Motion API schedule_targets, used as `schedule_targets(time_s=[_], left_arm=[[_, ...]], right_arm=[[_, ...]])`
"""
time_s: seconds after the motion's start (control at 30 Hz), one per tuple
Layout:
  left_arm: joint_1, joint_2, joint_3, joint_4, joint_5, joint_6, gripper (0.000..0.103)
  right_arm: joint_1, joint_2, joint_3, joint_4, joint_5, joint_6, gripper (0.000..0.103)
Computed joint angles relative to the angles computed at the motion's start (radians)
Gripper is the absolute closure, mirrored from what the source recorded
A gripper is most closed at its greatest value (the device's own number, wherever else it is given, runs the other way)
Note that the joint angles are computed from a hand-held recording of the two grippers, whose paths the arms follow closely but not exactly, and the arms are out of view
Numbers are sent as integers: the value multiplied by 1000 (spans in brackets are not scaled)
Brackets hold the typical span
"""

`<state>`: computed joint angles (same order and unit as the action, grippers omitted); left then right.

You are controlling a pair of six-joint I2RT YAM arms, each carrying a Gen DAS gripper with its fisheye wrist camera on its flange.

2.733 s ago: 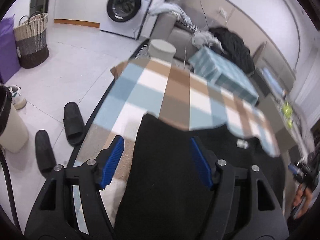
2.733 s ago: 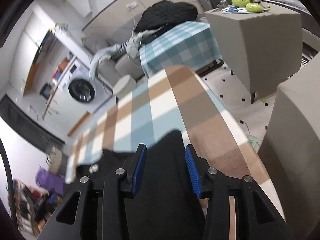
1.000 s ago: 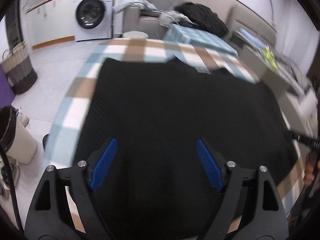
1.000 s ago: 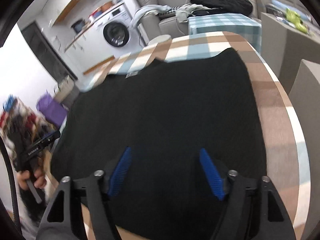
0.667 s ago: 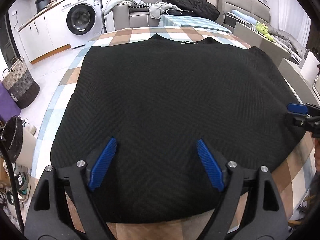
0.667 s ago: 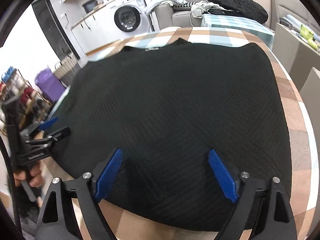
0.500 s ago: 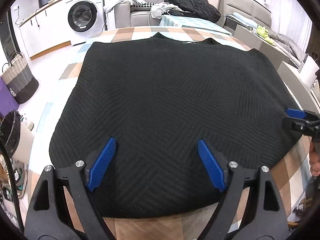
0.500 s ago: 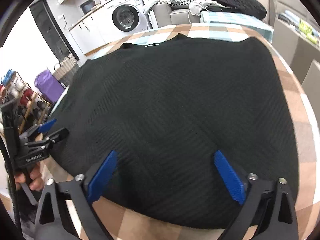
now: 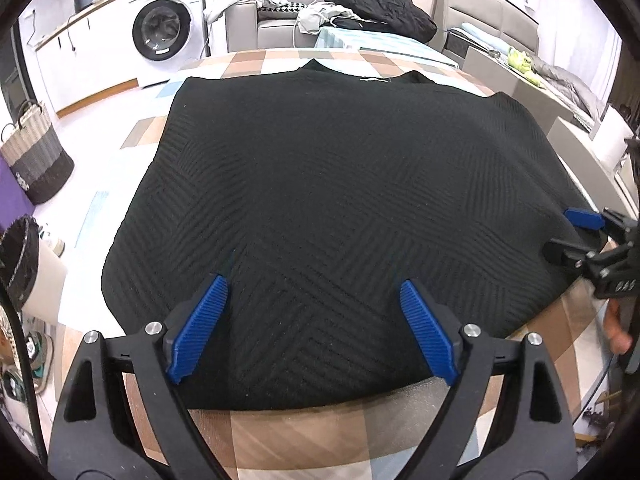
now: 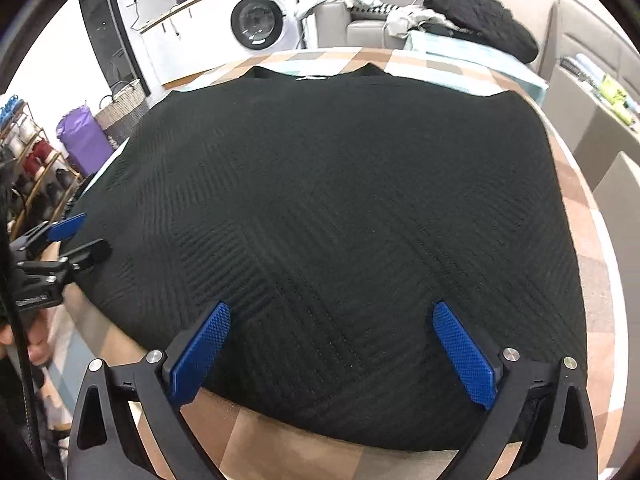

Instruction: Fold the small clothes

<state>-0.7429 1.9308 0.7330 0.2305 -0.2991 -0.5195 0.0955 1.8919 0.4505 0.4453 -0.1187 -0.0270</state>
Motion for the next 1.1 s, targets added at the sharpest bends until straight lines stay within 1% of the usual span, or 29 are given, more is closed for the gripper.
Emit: schedule_targets(time_s=[0.03,0.13,0.23,0.3,0.37,0.5,0.57,0.63,0.73,0.9,0.93,1.03,1.1], left_arm=[[-3,-1,3,-10,-4,4,16],[-18,2,9,-22,-28,21,16],[-28,-19,-9,-2,-26,10,16],[-30,-39,-28,20,-14,2,16],[-36,-52,-39,35,-5,-3,16],[-49,-49,-25,23,7,9,16],[-59,-42,-9,10,2,19,16],[-64,-32,9,2,0,24,16],[-63,-15,47,-25,8,14,16],[-71,-5,81,-22,37,23,16],[-73,7,95,-21,48,28,16],[-87,42,143,-42,65,38,16],[-95,58,164,-45,73,49,16]], right_arm=[[23,6,-1,9,40,2,1],[64,-5,4,-1,102,29,1],[98,-44,9,-9,86,55,1],[131,-40,32,-22,103,55,1],[175,-5,80,-37,144,64,1],[201,80,158,-83,172,69,4],[199,78,133,-48,166,63,5],[184,72,124,-51,141,46,6],[164,55,85,-22,118,25,13],[111,12,-9,52,75,-15,28],[93,2,-35,78,61,-23,29],[66,-18,-75,109,45,-33,38],[26,-44,-97,124,-4,-25,50]])
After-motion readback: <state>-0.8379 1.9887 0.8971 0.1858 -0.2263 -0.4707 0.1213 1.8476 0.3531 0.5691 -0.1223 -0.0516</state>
